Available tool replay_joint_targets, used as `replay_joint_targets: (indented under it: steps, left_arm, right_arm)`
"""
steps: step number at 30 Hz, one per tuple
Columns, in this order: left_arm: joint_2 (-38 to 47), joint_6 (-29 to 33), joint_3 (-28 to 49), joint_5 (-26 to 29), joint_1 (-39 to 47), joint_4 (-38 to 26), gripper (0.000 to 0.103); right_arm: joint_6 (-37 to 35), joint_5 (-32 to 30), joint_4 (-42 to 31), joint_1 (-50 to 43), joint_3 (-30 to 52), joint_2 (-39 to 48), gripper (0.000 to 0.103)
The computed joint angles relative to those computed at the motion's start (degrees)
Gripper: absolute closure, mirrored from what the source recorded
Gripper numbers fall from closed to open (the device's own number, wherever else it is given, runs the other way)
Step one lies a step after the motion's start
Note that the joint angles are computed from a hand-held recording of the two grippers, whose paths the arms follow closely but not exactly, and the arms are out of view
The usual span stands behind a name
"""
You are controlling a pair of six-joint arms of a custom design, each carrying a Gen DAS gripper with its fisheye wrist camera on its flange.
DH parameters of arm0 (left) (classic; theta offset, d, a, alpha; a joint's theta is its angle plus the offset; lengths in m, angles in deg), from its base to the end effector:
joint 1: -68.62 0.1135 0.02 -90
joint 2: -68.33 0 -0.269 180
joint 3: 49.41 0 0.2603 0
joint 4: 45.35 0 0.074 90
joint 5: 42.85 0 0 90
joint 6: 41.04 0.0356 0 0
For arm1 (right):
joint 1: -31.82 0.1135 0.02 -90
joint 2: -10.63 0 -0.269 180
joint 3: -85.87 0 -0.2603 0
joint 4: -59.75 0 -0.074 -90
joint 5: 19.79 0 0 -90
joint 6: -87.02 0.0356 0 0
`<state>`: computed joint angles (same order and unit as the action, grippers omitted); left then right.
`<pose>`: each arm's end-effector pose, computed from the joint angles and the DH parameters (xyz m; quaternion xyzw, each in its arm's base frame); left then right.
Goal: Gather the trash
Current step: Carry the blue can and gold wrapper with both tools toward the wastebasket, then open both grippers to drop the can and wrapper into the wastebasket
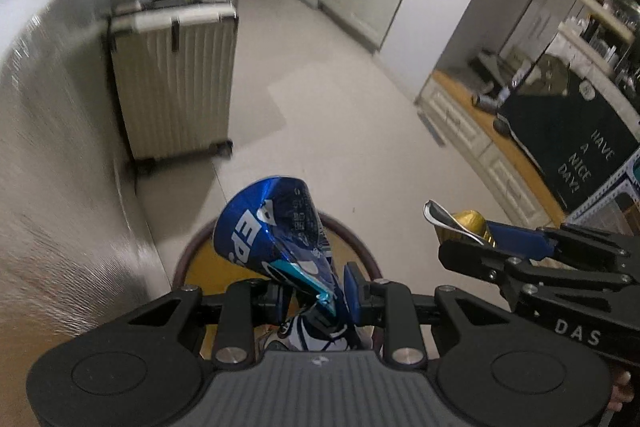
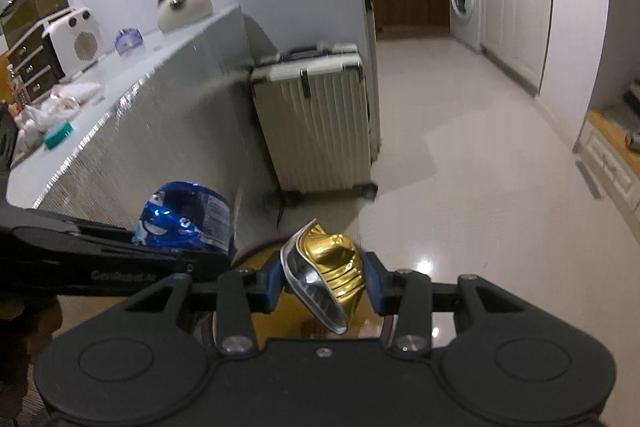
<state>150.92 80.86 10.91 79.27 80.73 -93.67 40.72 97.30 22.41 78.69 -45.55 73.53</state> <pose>0.2590 0.0362 0.1834 0.2087 0.9251 -0.1921 0.2524 0.1590 0.1460 0.2057 0.0515 0.9201 0.0712 0.3818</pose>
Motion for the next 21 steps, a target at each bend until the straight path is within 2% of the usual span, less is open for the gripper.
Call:
replay_joint_targets:
  steps: [7,14,18,21]
  left_arm:
    - [10.2,1.6,3.2,-2.5,-2.9,2.9,0.074]
    - [14.3,3.7,5.0,-6.9,-4.6,3.4,0.074]
    - [15.1,4.8,5.1,-8.0,-4.9,3.5,0.073]
    - [15.6,3.3,5.0,-10.0,-4.8,4.9,0.052]
  right_arm:
    - [0.4,-6.6,6.7,-4.2,-2.3,6.7,0.060]
    - [1.5,-13.8,14.8,-8.4,-2.6,16.9,0.060]
    - [1.7,-16.3,18.0,-10.0,-3.0,19.7,0.060]
    - [2.0,-17.4,19.6,-10.9,-3.0,21.7,0.060]
